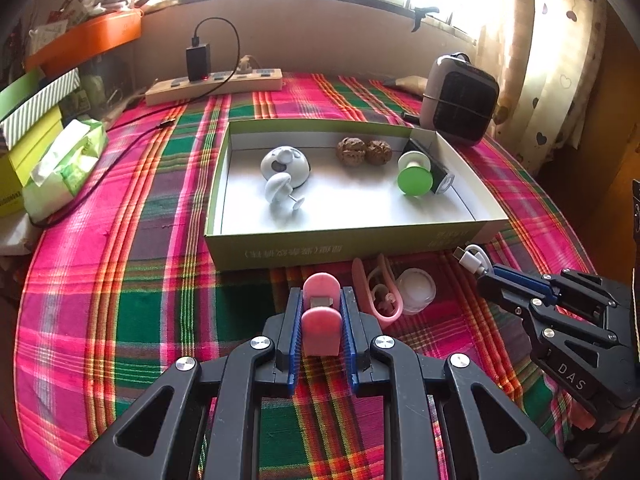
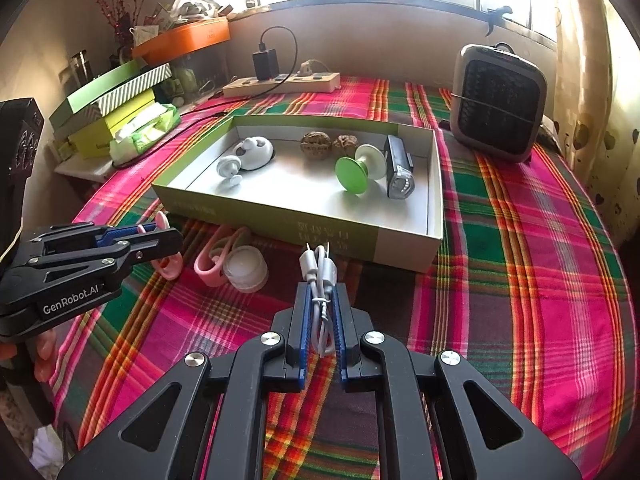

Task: Organize objects
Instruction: 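Lift the pink strap and white cable and carry both toward the box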

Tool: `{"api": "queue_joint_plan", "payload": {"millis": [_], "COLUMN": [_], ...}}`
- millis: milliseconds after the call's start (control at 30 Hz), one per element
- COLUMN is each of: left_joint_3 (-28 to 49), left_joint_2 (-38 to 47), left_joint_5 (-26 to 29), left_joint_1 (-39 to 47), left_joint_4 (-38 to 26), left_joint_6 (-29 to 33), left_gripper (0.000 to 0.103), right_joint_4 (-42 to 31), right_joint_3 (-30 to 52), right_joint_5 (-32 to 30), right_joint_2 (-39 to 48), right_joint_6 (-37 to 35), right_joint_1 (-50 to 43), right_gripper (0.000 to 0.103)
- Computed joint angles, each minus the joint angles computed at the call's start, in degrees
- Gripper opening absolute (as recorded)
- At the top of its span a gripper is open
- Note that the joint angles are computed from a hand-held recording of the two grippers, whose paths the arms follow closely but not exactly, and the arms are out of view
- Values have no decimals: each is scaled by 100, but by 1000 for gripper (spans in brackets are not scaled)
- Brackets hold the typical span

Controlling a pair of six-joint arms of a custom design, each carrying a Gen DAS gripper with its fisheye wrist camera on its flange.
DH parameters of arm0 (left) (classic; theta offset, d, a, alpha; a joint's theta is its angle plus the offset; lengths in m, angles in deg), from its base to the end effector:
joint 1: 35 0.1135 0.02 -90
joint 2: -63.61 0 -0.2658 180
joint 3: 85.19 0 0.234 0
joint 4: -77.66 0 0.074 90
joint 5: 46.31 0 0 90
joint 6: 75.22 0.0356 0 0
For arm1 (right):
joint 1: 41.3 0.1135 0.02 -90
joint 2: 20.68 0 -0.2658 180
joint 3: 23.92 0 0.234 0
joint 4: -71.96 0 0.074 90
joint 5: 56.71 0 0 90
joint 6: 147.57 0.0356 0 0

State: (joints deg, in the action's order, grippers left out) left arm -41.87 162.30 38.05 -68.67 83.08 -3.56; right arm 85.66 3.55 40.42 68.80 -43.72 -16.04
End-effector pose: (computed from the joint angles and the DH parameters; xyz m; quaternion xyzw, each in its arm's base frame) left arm 0.2213 -0.1432 0.0999 0.1085 0.9323 -0.1084 0.3277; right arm 0.1829 0.0814 0.0910 -0.0707 0.9303 0.0641 0.3541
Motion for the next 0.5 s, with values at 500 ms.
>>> {"api": "queue_joint_plan", "payload": {"millis": [500], "left_joint_3": [-278], "left_joint_2": [-149], "left_joint_5": [108], "left_joint_1": [110], "left_joint_4": [242], "left_joint_6": [28], "left_gripper": [16], "right_joint_4": [-4], "right_joint_3": [-2], "right_joint_5": [23], "right_joint_2": [-27], "right_joint_6": [14], "right_joint_1": [57], "right_gripper": [11]}}
